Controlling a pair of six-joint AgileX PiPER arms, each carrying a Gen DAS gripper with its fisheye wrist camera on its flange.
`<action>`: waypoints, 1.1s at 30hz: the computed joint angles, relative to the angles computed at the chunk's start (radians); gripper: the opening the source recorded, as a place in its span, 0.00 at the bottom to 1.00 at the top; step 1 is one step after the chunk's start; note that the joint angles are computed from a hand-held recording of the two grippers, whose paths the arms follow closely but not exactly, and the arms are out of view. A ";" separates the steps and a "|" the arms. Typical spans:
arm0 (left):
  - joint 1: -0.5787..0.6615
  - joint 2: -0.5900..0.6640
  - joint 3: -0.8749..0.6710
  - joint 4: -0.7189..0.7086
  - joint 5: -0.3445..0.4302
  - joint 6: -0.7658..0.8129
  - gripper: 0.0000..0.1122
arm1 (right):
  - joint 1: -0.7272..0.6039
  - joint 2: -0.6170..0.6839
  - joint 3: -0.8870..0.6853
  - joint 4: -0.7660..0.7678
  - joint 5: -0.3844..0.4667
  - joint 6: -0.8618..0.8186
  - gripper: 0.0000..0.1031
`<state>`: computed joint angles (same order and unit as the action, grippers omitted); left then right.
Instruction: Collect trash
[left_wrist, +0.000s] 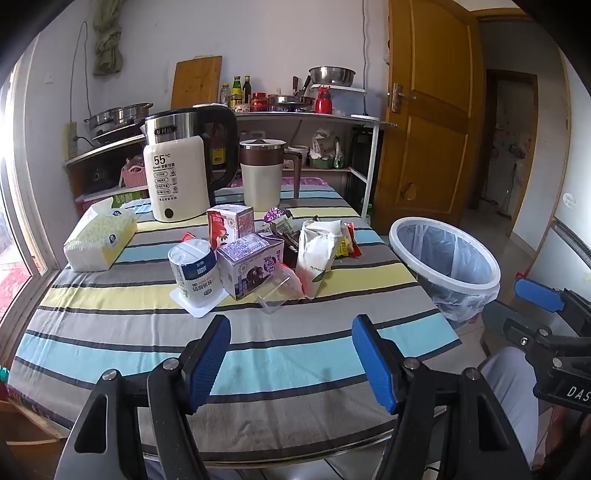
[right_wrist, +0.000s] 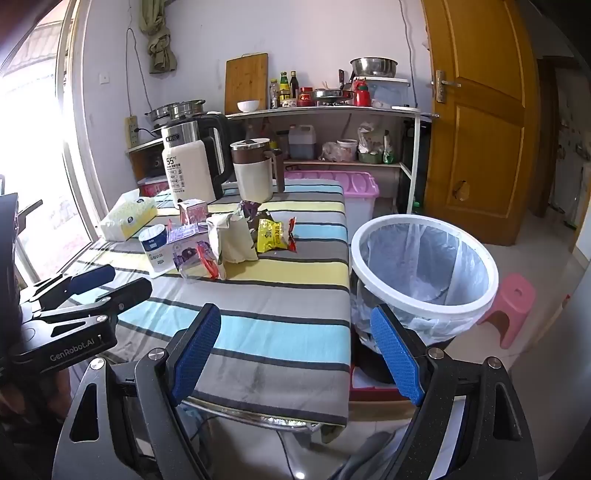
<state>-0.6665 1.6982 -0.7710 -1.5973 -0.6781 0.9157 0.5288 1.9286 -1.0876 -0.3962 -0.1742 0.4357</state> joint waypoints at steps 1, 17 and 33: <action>-0.002 0.001 0.002 0.008 -0.005 -0.010 0.61 | 0.000 -0.001 0.001 0.006 -0.001 -0.005 0.81; -0.019 -0.002 -0.005 -0.010 -0.031 0.002 0.61 | 0.004 -0.002 0.003 0.037 0.000 -0.041 0.81; -0.014 -0.015 0.011 0.006 -0.028 -0.012 0.61 | 0.007 -0.003 0.001 0.057 0.004 -0.061 0.81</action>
